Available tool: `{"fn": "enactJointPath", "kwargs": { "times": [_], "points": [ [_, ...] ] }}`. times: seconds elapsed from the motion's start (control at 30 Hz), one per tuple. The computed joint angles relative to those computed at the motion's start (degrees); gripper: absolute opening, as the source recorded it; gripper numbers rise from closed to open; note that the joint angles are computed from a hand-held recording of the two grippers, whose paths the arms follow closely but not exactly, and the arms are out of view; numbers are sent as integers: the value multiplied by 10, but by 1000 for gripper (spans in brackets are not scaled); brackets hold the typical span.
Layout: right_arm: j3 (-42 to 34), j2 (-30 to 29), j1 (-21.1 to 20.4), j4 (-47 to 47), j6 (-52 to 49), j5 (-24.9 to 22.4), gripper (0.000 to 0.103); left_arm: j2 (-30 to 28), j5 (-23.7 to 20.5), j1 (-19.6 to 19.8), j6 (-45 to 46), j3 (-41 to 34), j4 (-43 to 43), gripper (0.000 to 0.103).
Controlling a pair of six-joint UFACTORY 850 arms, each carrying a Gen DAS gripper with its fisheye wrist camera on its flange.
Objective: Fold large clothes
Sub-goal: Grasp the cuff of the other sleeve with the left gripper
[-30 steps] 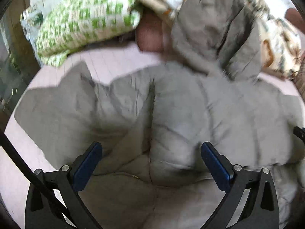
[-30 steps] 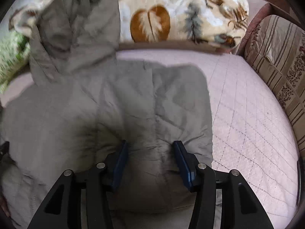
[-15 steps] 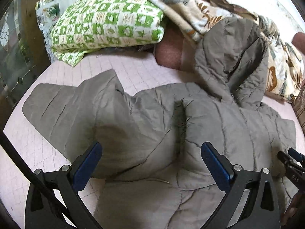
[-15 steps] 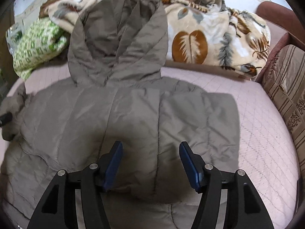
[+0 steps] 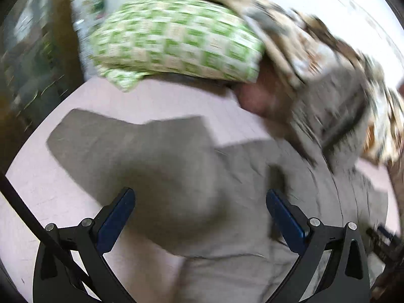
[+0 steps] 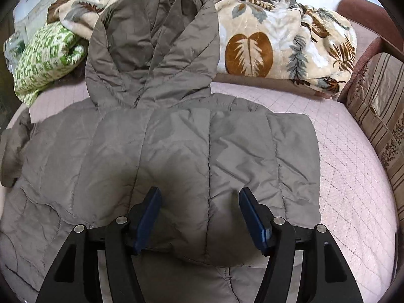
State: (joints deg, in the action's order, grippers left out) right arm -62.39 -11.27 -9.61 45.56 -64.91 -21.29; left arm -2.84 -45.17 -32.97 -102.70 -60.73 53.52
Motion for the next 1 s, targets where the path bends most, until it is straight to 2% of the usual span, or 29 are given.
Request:
{"fn": "enactJointPath", "kwargs": {
  "times": [0.1,0.23,0.27,0.33,0.47,0.5,0.57,0.67,0.73,0.83,1.0],
  "points": [
    [-1,2,-2,10,-6,-7,69,64,22,47,-45,62,-10,103],
    [-1,3,-1,18,-13,-11,69,156,87,119,-115,159,-4,102],
    [1,4,0,18,-13,-11,69,181,109,143,-127,187,-2,100],
    [2,4,1,15,-12,-12,69,216,143,179,-139,225,-5,87],
    [5,5,3,18,-15,-14,69,271,247,261,-163,293,1,80],
    [6,6,4,18,-16,-14,69,280,260,269,-171,303,6,80],
    [9,8,6,16,-17,-9,69,292,292,299,-184,322,25,78],
    [10,8,8,15,-16,-10,69,290,323,319,-225,333,69,73],
    [11,7,10,13,-16,-9,69,284,345,331,-256,336,103,63],
    [11,6,13,11,-17,-6,69,264,369,342,-328,332,178,55],
    [12,6,11,18,-24,-8,69,238,383,355,-397,330,242,52]
  ]
}}
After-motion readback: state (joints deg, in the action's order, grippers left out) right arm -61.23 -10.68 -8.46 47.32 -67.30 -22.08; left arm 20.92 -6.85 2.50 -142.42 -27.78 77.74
